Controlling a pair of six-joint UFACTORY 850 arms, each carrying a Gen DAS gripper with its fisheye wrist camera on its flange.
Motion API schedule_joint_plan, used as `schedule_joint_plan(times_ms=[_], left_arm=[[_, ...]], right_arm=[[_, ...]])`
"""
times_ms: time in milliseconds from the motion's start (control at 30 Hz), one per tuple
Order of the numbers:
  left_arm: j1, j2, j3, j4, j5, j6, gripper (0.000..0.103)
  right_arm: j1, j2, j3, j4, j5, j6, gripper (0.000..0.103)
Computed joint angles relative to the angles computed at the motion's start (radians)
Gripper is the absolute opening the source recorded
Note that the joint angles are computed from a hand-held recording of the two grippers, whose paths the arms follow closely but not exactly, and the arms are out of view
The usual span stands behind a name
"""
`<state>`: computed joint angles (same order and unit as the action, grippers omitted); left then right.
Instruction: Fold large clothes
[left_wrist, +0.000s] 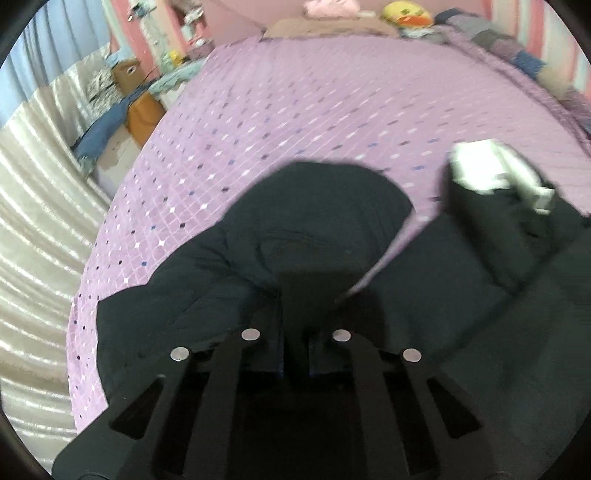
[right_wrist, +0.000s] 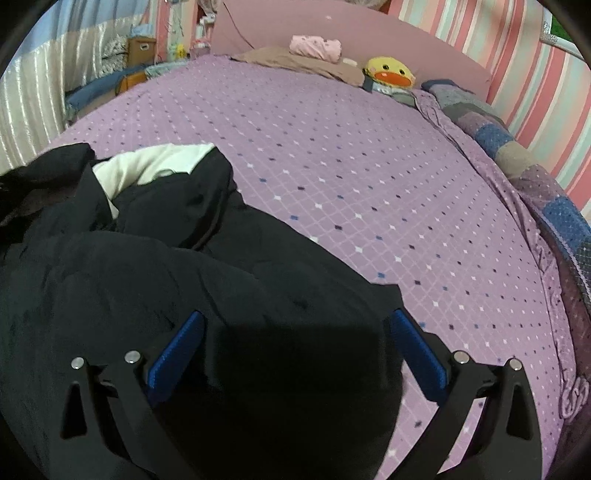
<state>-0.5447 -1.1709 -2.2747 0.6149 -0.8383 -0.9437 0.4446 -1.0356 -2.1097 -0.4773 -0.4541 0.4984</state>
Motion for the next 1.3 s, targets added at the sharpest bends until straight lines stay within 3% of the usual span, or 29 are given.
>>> schedule_joint_plan(times_ms=[200,400,533,667,733,767,900,1000,1067,1200,1267,1300], left_arm=[[-0.095,0.147,0.181,0.083,0.108,-0.093,0.005],[-0.182,0.223,0.305,0.119,0.131,-0.159,0.005],[-0.209,0.352,0.494,0.139,0.245,-0.282,0.005],[-0.238,0.436,0.61,0.272,0.332,-0.49,0.005],[-0.248,0.416,0.596,0.276,0.296,-0.486,0.005],[-0.252,0.371,0.548,0.239,0.225,-0.435,0.005],[-0.233,0.242,0.407,0.125,0.084,-0.313,0.008],[-0.235,0.19,0.346,0.121,0.001,-0.267,0.023],[-0.239,0.198,0.356,0.122,-0.004,-0.266,0.036],[-0.256,0.276,0.45,0.165,0.011,-0.334,0.059],[-0.263,0.343,0.528,0.209,0.002,-0.384,0.08],[-0.267,0.369,0.558,0.226,0.009,-0.41,0.085]], right_arm=[[0.004,0.128,0.175,-0.092,0.079,0.1,0.101],[0.01,0.254,0.343,-0.19,0.134,0.2,0.101],[0.014,0.311,0.422,-0.25,0.151,0.248,0.101],[0.018,0.35,0.482,-0.286,0.163,0.289,0.101],[0.017,0.35,0.487,-0.221,0.163,0.242,0.101],[0.016,0.346,0.487,-0.164,0.159,0.199,0.101],[0.02,0.341,0.499,-0.095,0.135,0.159,0.101],[0.02,0.356,0.526,-0.048,0.148,0.127,0.101],[0.019,0.367,0.541,0.001,0.167,0.091,0.101],[0.02,0.371,0.535,0.213,0.184,-0.099,0.101],[0.026,0.371,0.529,0.298,0.185,-0.181,0.101],[0.032,0.372,0.527,0.315,0.189,-0.197,0.101]])
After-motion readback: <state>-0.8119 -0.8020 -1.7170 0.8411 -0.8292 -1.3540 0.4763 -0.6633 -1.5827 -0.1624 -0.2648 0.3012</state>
